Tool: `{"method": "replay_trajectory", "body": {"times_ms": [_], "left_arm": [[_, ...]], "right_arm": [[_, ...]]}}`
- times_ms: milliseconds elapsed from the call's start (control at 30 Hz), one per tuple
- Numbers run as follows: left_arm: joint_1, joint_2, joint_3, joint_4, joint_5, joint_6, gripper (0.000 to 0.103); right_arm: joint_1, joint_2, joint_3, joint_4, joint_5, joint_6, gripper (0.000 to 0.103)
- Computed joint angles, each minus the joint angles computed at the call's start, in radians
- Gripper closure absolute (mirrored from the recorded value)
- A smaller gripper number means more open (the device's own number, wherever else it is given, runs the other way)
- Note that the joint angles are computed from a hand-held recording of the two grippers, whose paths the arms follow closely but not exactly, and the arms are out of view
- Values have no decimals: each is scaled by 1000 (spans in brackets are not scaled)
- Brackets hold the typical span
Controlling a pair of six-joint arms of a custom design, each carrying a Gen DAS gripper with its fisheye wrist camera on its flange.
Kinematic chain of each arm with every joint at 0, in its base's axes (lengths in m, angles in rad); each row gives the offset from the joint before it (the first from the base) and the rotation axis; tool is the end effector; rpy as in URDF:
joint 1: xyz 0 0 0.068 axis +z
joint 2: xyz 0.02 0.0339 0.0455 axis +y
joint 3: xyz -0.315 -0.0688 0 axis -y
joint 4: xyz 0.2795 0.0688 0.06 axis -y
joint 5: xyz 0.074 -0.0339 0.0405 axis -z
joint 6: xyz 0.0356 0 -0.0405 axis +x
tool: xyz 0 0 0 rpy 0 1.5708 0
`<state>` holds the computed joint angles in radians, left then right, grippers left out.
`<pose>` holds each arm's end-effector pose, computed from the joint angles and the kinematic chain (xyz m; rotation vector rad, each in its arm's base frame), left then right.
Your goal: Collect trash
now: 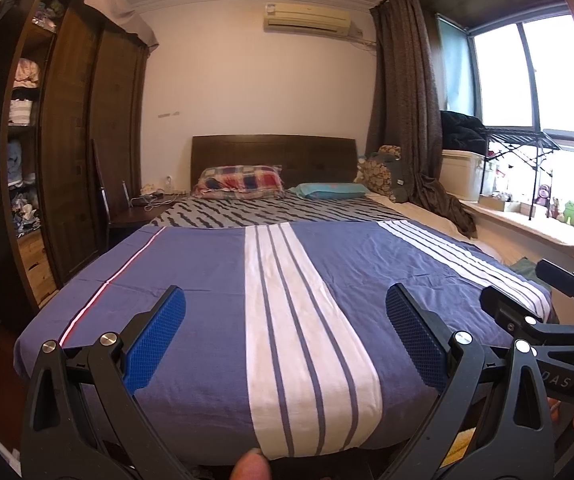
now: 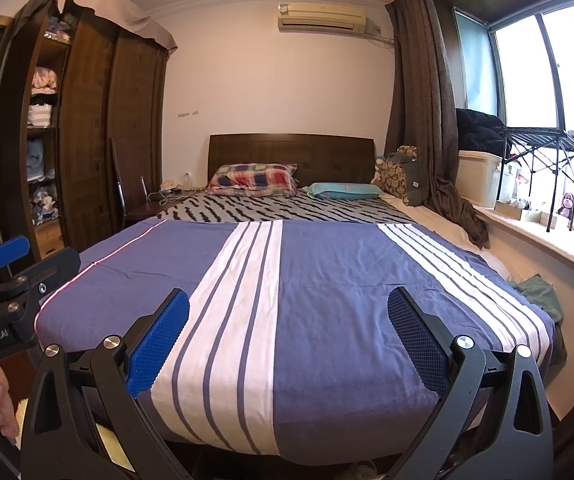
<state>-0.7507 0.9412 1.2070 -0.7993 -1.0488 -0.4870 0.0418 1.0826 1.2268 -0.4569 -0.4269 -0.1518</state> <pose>0.1435 -0.0917 0.4528 -0.3410 1.8020 0.2439 0.2406 0.0248 0.4585 -0.4678 1.8077 0.3254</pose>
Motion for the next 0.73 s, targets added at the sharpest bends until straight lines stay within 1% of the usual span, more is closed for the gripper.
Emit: {"method": "replay_trajectory", "body": {"times_ms": [100,267,433,533,733], "left_arm": [[8,3,1,-12,-13,-15,8],[-5,-10,-9,-2,-35,-17,8],[-6,-10,-6,-5,-32,-17,8],[-6,-3,13,-38,-28,-36,8],[3,-4,19,-26,-11,-16,8]], "right_arm": [[6,4,4,-3,5,-2,3],[5,9,2,-3,6,-4,3],[6,12,3,-1,6,-6,3],[3,13,0,2,2,-9,3],[9,11,-5,4,8,-11,3]]}}
